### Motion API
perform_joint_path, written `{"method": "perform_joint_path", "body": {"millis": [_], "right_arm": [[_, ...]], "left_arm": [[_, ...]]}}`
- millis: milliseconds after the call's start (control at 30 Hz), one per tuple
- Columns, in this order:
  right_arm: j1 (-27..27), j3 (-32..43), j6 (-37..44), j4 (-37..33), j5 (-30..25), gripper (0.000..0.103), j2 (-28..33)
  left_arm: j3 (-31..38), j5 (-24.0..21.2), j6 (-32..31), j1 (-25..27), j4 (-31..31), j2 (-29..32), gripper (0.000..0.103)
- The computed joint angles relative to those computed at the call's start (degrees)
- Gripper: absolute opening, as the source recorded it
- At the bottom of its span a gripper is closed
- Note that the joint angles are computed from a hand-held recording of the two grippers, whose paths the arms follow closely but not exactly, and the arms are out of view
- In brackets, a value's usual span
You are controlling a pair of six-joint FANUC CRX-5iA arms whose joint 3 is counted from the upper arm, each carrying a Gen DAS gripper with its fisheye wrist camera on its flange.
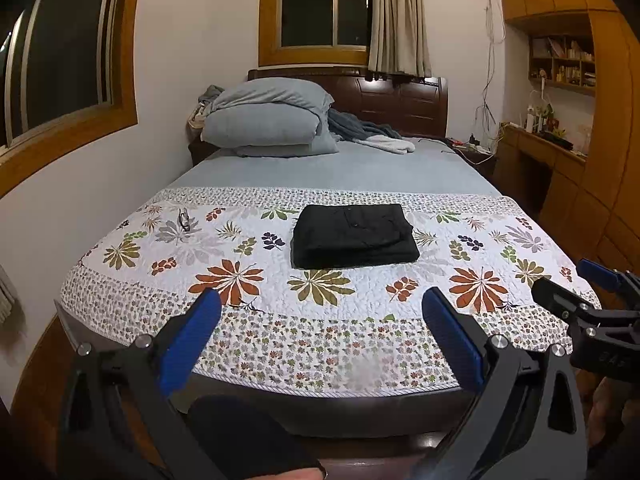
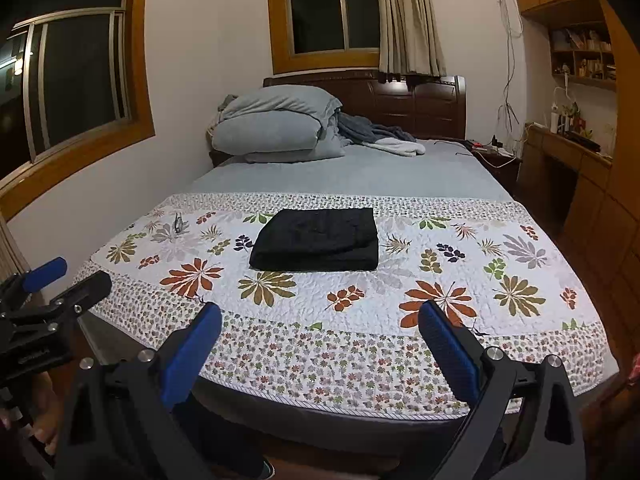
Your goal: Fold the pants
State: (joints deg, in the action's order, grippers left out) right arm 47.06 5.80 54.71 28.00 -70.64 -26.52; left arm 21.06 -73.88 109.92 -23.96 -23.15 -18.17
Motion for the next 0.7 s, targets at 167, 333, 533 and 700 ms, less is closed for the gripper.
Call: {"method": "perform_joint_path", "body": {"millis": [167, 333, 533, 700], "right_arm": [[-1.0, -0.1, 0.5, -1.2, 0.7, 0.099, 0.7], [-1.7, -0.4, 0.6, -2.1, 0.9, 0.099, 1.1], [-2.2, -0.3, 0.8, -2.8, 0.9, 0.099, 1.2], [-2.4, -0.7, 0.8, -2.8, 1.5, 0.099, 0.9]], "left_arm": [[-0.8, 1.1, 0.0, 1.6, 1.5, 0.1, 0.1], [-0.2, 0.7, 2.3, -1.6, -4.2, 0.7, 0.1], [0.3, 0.2, 2.0, -1.0, -3.3, 1.3, 0.1], [0.9, -0.8, 1.3, -0.7, -2.7, 1.6, 0.1]]}}
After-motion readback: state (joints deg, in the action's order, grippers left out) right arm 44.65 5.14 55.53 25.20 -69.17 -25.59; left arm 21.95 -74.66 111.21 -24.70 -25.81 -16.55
